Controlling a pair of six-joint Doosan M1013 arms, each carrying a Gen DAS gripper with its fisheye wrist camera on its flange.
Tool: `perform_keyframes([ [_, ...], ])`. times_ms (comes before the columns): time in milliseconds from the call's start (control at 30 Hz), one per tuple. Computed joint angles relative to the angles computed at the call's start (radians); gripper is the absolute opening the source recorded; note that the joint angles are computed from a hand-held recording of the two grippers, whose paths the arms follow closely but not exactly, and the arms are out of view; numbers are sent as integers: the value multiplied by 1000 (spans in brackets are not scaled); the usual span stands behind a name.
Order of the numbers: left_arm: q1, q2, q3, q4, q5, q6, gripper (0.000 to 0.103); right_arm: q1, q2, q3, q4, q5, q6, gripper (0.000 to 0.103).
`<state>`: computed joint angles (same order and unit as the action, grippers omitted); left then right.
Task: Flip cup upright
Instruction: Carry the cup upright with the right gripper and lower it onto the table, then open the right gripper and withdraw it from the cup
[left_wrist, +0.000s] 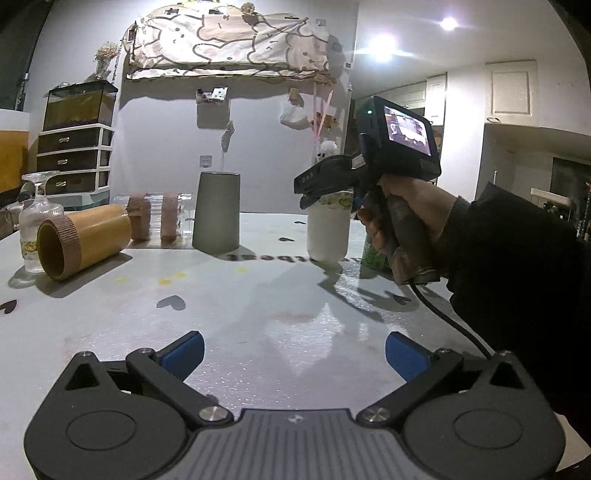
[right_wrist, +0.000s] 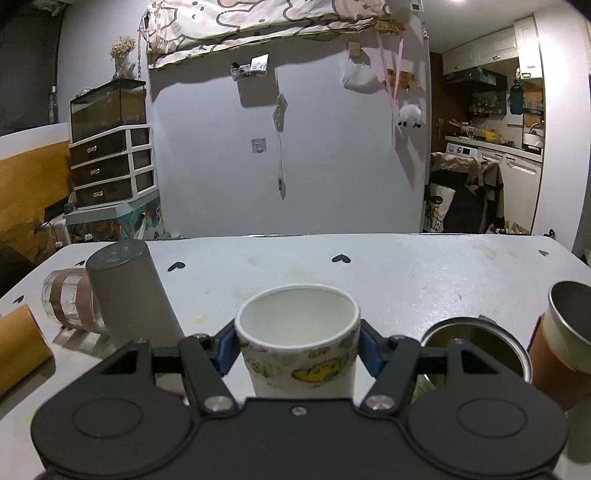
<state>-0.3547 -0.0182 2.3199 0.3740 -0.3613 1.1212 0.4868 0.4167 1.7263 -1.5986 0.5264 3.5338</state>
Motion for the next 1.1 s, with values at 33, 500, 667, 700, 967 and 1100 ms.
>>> perform_keyframes([
  [33, 1, 0, 0, -2, 0, 0, 103, -1, -1, 0, 3, -4, -1, 69],
  [500, 0, -14, -18, -168, -4, 153, 103, 33, -136, 147, -285, -43, 255, 91],
  [667, -6, -24, -31, -245, -6, 220, 103, 75, -206, 242, -400, 21, 336, 94],
  [700, -8, -26, -33, -261, -6, 233, 103, 82, -218, 260, -412, 30, 347, 94],
  [967, -34, -40, -47, -421, 8, 386, 103, 140, -291, 368, -405, 124, 362, 100],
  [1100, -49, -49, -48, -522, 4, 482, 103, 164, -315, 409, -390, 184, 376, 102],
])
